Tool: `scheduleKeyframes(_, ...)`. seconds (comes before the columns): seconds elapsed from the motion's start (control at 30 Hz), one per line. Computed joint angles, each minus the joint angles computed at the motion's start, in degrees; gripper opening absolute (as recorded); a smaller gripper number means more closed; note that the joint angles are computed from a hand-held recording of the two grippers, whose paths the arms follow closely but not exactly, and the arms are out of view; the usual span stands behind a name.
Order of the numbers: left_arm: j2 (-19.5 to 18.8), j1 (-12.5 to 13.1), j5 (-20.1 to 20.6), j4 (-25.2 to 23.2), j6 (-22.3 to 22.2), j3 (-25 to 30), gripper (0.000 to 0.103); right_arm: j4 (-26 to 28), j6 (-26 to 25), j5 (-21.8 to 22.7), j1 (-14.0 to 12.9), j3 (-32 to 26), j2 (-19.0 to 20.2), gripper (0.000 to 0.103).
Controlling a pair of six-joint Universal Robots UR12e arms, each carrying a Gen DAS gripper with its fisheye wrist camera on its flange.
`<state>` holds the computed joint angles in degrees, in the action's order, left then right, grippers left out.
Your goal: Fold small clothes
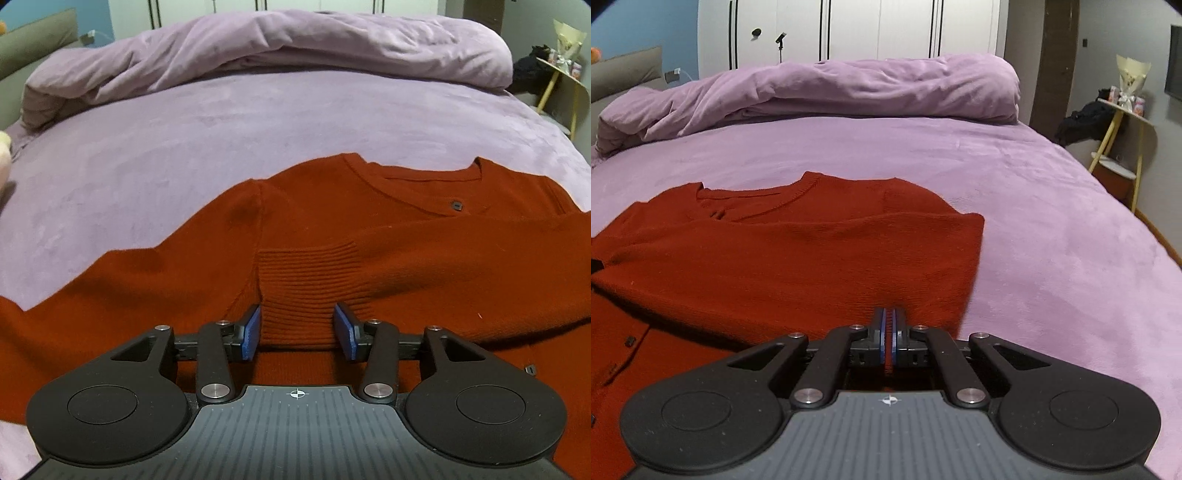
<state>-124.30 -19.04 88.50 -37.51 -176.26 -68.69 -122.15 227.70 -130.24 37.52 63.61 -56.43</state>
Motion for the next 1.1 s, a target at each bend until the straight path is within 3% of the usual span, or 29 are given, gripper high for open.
scheduleKeyframes(0.43,0.1,0.4,0.9,-2.4,-4.0,0.4,0.05,7.2,-1.3,-2.9,0.7,-4.4,2.3,0.0)
scheduleKeyframes(0.57,0.2,0.3,1.5,-2.8,-3.6,0.6,0.051,9.9,2.5,-0.9,0.6,-6.2,2.3,0.002)
scheduleKeyframes(0.63,1.0,0.9,0.7,-3.1,-5.3,-0.1,0.051,9.4,5.9,0.5,0.9,-6.2,1.6,0.009)
scheduleKeyframes(0.67,1.8,1.4,-0.2,-3.0,-7.0,-1.1,0.05,7.3,7.0,1.1,1.2,-5.3,1.0,0.012)
scheduleKeyframes(0.73,3.9,2.8,-2.5,-1.6,-10.3,-4.0,0.054,2.3,9.4,2.4,2.2,-2.9,-0.5,0.03)
scheduleKeyframes(0.77,5.3,4.1,-5.0,-0.8,-12.4,-6.1,0.054,0.2,10.9,3.4,2.7,-1.8,-1.2,0.033)
scheduleKeyframes(0.83,8.0,6.6,-8.7,0.8,-16.5,-10.1,0.067,-2.5,13.8,5.5,3.7,0.1,-2.3,0.037)
scheduleKeyframes(1.0,13.2,12.4,-6.2,6.7,-29.5,-18.4,0.069,-3.3,21.4,7.2,5.6,2.2,-3.5,0.043)
scheduleKeyframes(1.1,14.3,15.9,-4.2,8.2,-40.3,-20.9,0.067,-6.2,21.8,9.2,5.5,2.7,-3.6,0.043)
